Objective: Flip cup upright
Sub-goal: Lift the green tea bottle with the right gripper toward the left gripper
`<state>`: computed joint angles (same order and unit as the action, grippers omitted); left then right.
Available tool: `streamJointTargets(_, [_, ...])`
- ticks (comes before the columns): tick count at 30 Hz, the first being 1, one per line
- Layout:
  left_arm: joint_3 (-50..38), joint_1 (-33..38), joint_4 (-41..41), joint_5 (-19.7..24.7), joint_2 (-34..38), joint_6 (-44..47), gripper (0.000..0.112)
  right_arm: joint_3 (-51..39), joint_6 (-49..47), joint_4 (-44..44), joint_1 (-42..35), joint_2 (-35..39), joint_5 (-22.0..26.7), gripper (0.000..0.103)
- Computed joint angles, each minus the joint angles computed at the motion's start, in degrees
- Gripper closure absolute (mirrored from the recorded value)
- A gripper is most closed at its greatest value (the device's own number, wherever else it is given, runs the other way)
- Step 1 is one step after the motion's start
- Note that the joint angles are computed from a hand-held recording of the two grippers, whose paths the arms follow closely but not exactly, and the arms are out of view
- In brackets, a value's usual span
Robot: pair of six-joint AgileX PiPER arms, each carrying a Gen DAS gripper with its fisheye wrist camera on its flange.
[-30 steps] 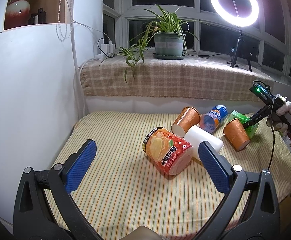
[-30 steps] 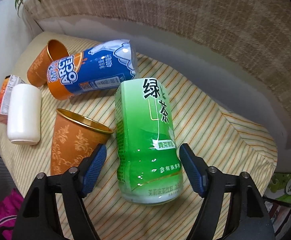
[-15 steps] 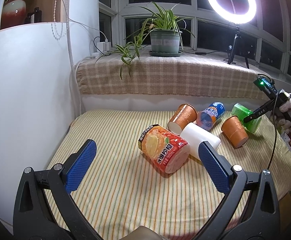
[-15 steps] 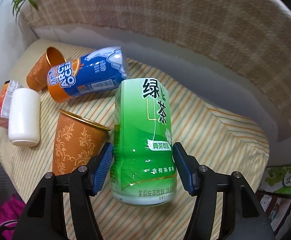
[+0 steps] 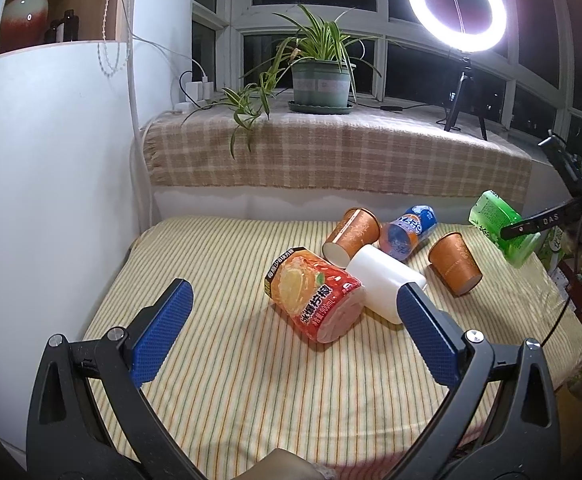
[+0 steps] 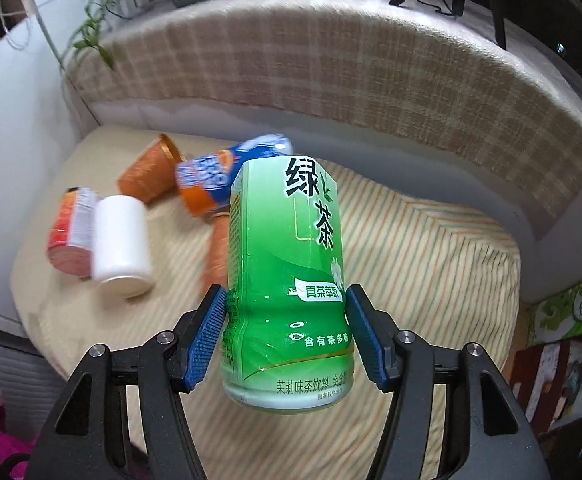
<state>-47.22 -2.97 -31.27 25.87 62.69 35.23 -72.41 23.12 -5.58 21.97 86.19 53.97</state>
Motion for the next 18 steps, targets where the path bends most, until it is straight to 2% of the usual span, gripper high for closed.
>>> streamJointTargets(9, [-1.18, -0.42, 0.87, 2.49, 1.32, -2.3, 0.009, 4.52, 17.49, -7.41, 12.42, -3.82, -2.56, 0.043])
streamJointTargets(18, [-1.77, 0.59, -1.51, 5.95, 2.46, -0.36, 0.009, 11.45, 35.45, -11.96, 22.52, -6.22, -10.18, 0.042])
